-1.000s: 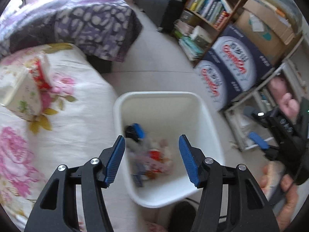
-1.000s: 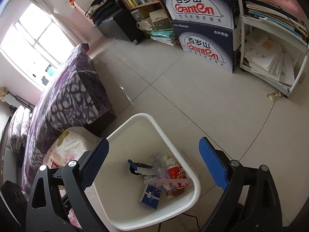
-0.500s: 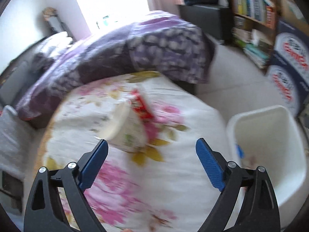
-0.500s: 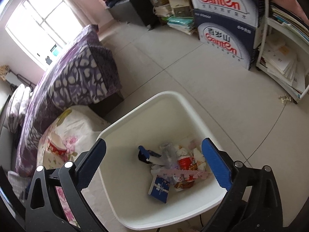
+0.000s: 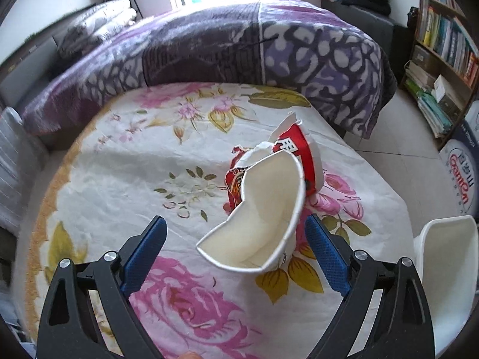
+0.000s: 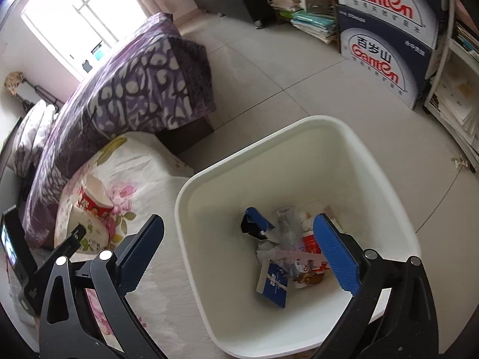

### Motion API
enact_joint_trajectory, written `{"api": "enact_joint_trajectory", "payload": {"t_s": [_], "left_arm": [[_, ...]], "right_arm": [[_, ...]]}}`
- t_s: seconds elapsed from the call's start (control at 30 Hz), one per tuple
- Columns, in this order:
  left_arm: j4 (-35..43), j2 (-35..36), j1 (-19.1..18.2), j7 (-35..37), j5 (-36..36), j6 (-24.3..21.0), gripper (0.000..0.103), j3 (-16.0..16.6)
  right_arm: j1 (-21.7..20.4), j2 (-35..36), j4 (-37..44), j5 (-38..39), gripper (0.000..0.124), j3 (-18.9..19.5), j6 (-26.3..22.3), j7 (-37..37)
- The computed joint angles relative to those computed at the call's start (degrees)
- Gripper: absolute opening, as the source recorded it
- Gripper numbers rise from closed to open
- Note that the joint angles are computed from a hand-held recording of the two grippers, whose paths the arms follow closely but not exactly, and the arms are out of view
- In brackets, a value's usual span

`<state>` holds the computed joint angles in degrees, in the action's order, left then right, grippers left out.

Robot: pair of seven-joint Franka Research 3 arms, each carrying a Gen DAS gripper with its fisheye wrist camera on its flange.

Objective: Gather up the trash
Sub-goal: 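Grasp the white paper cup by its rim with the left tool, then grasp the red-and-white paper packet with the right tool while the left tool holds the cup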

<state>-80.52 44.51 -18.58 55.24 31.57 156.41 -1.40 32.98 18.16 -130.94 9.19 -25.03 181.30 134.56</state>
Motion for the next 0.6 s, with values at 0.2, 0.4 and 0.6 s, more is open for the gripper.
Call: {"api": "enact_joint_trajectory", "payload": {"t_s": [0.2,0.4,0.6], "left_arm": [[-3.88,-0.91,7.42,10.39,-8.63,5.45,0.039,-8.19],[-11.77,-6.51,9.63,14.19,-12.35,9.18,0.036,-8.87],[-20.3,-13.62,14.7,15.87,-17.36,14.04,0.036,-10.62]], "right_arm": [[0.42,2.13,2.51,-0.97,0.096,0.55,-1.06,0.23],[-5.43,3.66,5.08,0.56,0.096,7.84,-0.13,-3.72],[-5.24,8.67,13.41,0.64,0.096,10.86,1.28,-10.94]]}}
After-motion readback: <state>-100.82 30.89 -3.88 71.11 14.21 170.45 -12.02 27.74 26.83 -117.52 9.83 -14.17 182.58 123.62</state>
